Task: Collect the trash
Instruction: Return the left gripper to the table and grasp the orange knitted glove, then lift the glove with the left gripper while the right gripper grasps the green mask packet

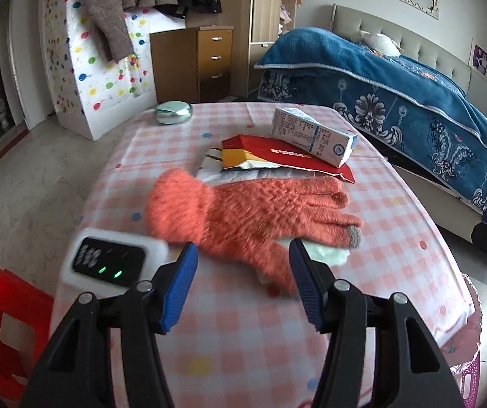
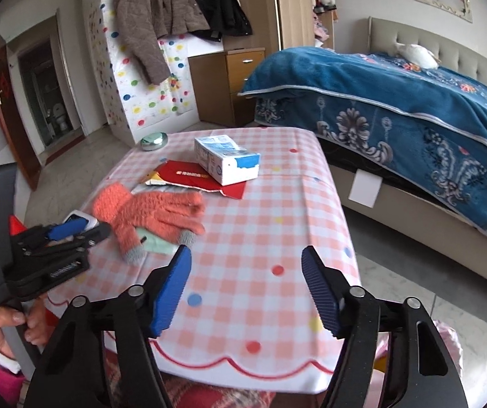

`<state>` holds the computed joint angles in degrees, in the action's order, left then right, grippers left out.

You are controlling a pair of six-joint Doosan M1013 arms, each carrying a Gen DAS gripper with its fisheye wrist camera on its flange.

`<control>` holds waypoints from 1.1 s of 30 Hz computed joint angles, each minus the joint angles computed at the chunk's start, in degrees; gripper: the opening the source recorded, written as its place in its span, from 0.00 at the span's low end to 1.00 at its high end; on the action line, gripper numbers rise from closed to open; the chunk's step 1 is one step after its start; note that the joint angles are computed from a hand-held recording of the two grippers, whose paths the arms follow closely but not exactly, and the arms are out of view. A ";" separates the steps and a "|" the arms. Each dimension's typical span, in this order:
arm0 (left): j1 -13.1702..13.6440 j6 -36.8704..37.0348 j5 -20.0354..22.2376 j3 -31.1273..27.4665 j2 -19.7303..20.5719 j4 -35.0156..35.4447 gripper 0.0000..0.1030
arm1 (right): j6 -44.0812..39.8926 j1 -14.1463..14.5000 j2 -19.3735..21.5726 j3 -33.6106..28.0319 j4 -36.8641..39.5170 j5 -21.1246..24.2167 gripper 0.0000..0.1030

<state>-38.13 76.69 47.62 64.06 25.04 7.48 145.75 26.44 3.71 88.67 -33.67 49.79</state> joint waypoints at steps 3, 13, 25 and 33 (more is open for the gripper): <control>-0.03 1.59 1.37 -2.57 1.97 -1.29 0.53 | -1.12 -0.85 0.63 -0.39 1.58 -0.97 0.62; 1.00 6.22 3.56 -6.20 4.91 -8.61 0.21 | -3.82 -2.36 0.98 0.38 5.46 -2.41 0.62; 0.64 2.83 -8.15 -0.47 -2.22 -4.18 0.06 | -2.89 -0.77 -0.16 0.76 3.39 -2.17 0.63; 1.03 -3.41 -9.93 4.35 -6.11 2.78 0.06 | -6.58 0.19 0.98 -1.11 6.41 -2.00 0.63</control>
<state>-37.10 73.27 37.69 68.41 18.93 10.26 139.17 26.63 4.69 87.56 -27.26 47.79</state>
